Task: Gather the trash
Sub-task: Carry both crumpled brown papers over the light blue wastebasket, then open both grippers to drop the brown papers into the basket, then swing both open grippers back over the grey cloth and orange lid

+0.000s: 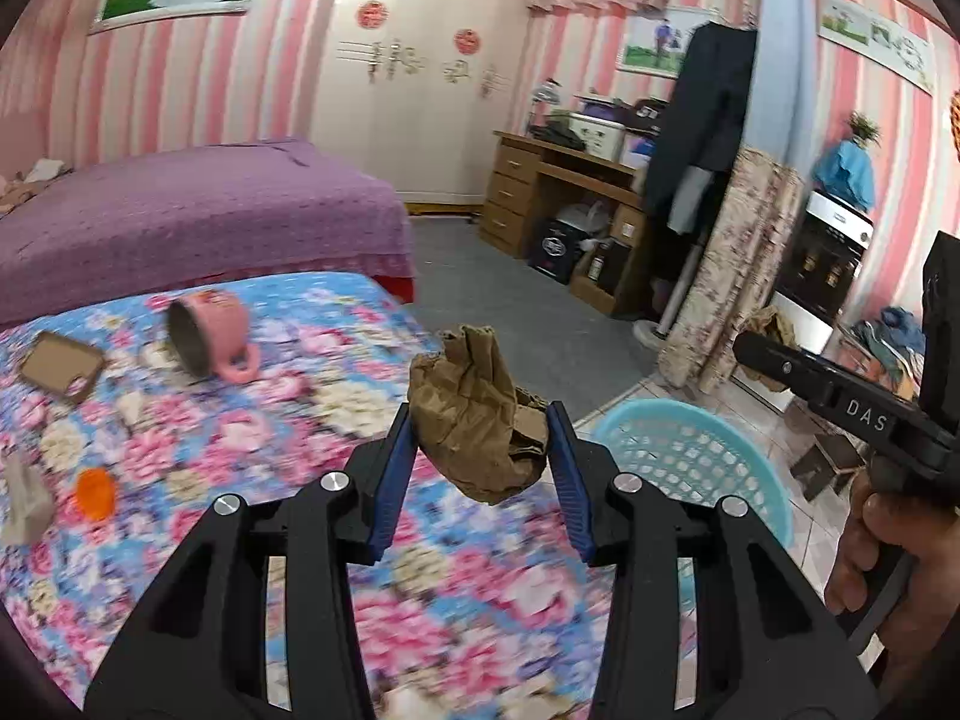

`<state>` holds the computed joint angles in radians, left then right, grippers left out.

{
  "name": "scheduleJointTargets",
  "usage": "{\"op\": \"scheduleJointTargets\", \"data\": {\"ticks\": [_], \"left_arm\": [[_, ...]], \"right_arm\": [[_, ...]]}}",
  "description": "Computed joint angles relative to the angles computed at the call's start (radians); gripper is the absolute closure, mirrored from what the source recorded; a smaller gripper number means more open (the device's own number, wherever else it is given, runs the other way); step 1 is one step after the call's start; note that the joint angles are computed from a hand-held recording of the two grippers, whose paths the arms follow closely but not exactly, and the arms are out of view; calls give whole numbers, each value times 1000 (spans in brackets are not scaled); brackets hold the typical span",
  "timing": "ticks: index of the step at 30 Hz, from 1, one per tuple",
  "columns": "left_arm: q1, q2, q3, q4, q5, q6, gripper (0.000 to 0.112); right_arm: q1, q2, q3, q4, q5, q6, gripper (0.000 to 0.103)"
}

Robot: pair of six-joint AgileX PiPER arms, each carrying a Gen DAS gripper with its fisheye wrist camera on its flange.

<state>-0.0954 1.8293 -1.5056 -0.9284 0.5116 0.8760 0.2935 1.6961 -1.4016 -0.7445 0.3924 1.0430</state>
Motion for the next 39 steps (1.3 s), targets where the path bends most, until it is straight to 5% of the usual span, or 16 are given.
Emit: {"op": "scheduleJointTargets", "data": {"ticks": [15, 25, 29, 39], "left_arm": [[-212, 142, -165, 164, 3, -213, 70], [-289, 198, -249, 253, 10, -316, 68], [-299, 205, -259, 239, 2, -323, 35], [-185, 98, -131, 284, -76, -309, 29]], "right_arm": [[-90, -42, 74, -57, -4, 85, 51], [-93, -82, 130, -276, 43, 350, 33], [-93, -112, 168, -391, 65, 502, 33], [-60, -77, 131, -390, 8, 475, 33]]}}
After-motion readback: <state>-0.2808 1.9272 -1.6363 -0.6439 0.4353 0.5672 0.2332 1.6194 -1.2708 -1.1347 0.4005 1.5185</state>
